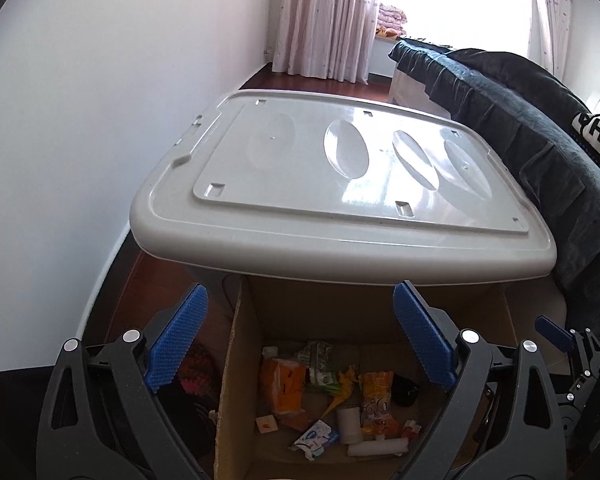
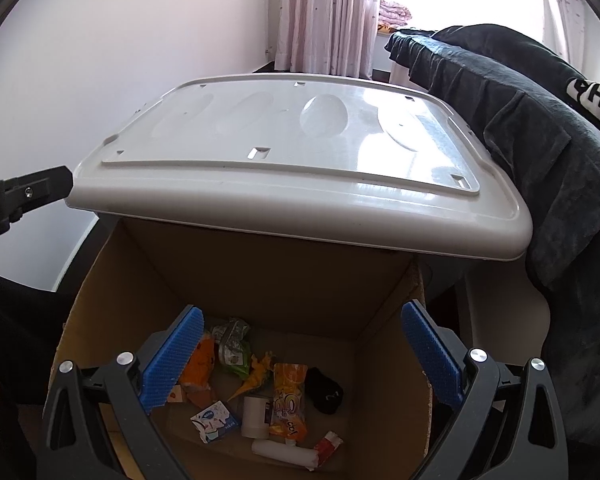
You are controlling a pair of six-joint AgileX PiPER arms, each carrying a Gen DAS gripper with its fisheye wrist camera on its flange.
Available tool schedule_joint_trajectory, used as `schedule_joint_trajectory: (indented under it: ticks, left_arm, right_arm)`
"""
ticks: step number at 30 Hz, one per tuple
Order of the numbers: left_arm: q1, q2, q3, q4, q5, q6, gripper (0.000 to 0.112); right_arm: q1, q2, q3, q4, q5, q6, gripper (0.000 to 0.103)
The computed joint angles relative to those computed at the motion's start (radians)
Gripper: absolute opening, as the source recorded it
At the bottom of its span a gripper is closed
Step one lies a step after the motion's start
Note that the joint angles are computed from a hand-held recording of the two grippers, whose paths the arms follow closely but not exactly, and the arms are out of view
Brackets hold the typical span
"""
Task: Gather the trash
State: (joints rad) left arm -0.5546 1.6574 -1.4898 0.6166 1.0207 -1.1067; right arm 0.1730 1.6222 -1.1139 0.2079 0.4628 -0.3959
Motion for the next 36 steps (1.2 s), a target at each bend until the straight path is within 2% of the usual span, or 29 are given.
schedule_joint_trajectory:
  ticks: [15,21,25,36]
  left_arm:
    - [-0.008,0.025,-0.03,-0.009,0.026,0.034,0.091]
    - [-0.016,0.053,-0.094,0.017,0.064,0.067,0.091]
    - [-0.004,0.071,-0.137,0.02,0.075,0.085,0.091]
    - [0.056,0.16,-0.291,-0.011,0.107,0.143,0.091]
  right_arm:
    - [0.008,-0.007,0.0,-0.01,-0.006,0.002,0.098]
    - [0.014,-0.022,-0.036,-0.02,0.005,0.004,0.098]
    - [0.018,-0.007,-0.109,-0.095,0.018,0.073,0.098]
    - [-0.023,0.141,-0.429,-0.15,0.087,0.184,0.098]
